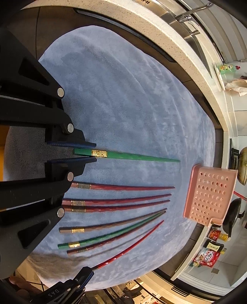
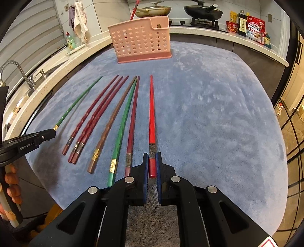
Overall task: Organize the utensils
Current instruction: 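Lift both chopsticks and lower them tip-first into the pink holder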
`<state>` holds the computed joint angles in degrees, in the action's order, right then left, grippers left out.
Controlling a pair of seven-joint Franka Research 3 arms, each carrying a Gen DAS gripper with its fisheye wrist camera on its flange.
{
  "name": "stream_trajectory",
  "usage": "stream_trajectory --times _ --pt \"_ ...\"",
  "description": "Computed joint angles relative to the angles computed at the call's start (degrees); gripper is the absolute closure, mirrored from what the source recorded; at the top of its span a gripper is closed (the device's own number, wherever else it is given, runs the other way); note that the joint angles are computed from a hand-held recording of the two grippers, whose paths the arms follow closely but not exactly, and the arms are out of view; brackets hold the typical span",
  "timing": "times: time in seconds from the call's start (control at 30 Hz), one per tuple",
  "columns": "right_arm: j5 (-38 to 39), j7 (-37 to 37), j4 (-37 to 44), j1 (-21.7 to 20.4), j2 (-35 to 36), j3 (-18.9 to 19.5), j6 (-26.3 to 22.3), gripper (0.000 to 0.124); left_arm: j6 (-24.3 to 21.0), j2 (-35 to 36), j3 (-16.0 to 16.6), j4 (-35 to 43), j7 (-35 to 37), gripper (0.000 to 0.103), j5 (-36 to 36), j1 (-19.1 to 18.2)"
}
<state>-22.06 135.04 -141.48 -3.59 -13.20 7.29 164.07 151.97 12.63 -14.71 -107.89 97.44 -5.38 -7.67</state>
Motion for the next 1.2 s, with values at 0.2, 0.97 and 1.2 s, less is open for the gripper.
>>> stream_trajectory --times 0.2,0.97,1.2 --pt "-0.3 0.1 0.5 -1.3 -2.3 0.3 1.0 0.117 1.0 -2.1 -0.9 0.3 3.3 0.094 -4.7 0.9" --pt "-6.3 1.7 14.5 -8.8 1.8 1.0 5.3 0.117 0.7 7.5 -0.7 23.6 0.8 0.095 -2.8 -0.7" --pt "-6.9 1.2 20.9 -5.7 6.2 -3.3 5.7 0.117 -2.9 15.3 -0.8 36.8 -1.9 0.095 1.4 -2.2"
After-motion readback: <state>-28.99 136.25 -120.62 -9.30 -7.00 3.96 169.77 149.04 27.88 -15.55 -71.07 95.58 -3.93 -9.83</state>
